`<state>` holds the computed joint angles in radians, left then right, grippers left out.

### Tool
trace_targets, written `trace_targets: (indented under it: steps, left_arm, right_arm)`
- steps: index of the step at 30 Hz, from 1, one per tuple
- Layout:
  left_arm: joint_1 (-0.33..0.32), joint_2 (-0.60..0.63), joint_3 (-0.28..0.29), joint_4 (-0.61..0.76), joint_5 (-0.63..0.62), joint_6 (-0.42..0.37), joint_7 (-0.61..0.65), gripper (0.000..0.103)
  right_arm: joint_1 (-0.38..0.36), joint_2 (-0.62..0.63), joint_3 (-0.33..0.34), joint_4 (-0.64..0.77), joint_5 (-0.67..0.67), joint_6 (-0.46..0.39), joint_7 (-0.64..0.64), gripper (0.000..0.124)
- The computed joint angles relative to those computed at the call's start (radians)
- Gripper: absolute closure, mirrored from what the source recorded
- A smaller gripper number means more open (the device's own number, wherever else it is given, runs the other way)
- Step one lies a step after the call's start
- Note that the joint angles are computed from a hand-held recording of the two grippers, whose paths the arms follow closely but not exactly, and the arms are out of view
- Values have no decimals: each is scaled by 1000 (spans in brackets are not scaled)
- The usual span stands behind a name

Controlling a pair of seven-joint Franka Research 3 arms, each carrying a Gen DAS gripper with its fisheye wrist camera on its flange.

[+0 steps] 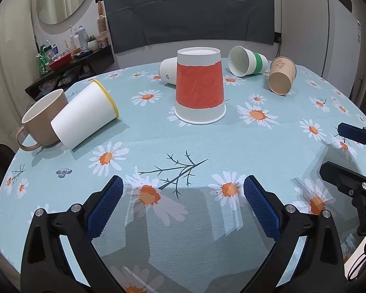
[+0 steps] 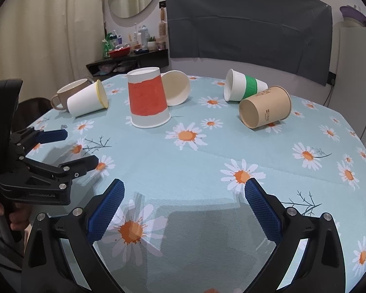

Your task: Flip cup upside down

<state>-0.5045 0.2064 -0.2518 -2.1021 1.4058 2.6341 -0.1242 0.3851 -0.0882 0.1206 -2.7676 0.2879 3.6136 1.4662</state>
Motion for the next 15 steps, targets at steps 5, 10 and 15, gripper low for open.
trace_targets:
  steps: [5,10,15]
  left_arm:
    - [-7,4,-2,4,-4,-17,14,6]
    - [-9,6,-2,7,-7,-20,24,6]
    - [-8,7,-1,6,-9,-12,30,6]
  right_arm:
    - [0,0,-6,-1,-14,0,15,29]
    - [-3,-2,-28,-3,-81,-10,72,29]
    - [-11,-3,-44,-4,-149,-13,126,29]
